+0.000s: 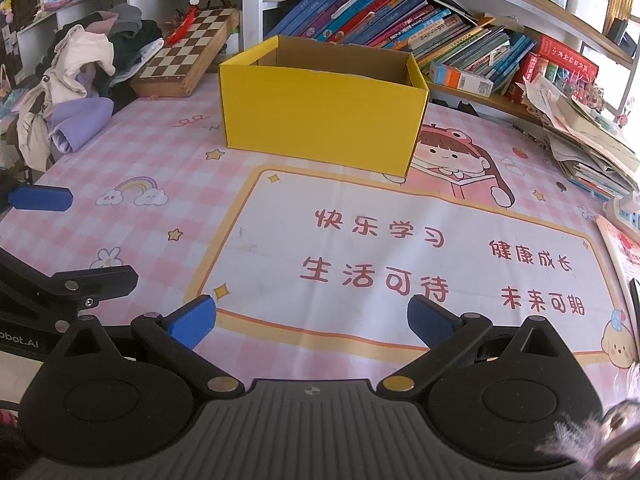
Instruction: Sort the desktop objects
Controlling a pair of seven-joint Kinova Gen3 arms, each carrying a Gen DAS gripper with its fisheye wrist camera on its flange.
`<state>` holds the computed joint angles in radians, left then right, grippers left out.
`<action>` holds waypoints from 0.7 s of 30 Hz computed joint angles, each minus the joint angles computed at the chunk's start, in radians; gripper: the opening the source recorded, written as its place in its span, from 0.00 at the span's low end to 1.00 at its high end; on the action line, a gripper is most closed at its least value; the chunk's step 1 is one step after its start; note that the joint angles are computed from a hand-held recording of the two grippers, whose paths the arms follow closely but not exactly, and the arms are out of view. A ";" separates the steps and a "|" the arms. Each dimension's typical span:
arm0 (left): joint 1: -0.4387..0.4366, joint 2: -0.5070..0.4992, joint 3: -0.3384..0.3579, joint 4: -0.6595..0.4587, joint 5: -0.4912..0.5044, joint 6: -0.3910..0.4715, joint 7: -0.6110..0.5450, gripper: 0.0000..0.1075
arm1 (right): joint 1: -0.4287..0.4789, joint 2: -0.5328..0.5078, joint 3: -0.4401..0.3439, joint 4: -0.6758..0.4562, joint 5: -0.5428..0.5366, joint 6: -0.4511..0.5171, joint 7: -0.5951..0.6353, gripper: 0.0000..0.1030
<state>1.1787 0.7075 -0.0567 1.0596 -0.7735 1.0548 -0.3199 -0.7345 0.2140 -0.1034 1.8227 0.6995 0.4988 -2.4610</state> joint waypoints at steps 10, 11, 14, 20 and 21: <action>0.000 0.001 0.000 -0.002 0.004 0.000 0.002 0.96 | -0.002 0.003 0.000 -0.006 -0.002 0.005 0.002 1.00; 0.000 0.000 0.000 -0.001 0.003 -0.001 0.003 0.96 | -0.003 0.003 0.000 -0.006 0.000 0.006 0.001 1.00; 0.002 -0.002 -0.001 0.006 0.000 -0.004 0.008 0.96 | -0.006 0.005 0.000 -0.008 0.004 0.007 -0.002 1.00; 0.001 -0.003 0.001 0.007 0.000 -0.001 0.014 0.96 | -0.004 0.010 -0.003 -0.014 -0.006 0.012 0.012 1.00; 0.000 -0.003 0.002 0.007 0.001 0.000 0.014 0.96 | -0.005 0.011 -0.003 -0.016 -0.008 0.012 0.014 1.00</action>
<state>1.1787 0.7048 -0.0551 1.0667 -0.7723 1.0548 -0.3058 -0.7390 0.2251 -0.1060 1.8069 0.6920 0.5112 -2.4468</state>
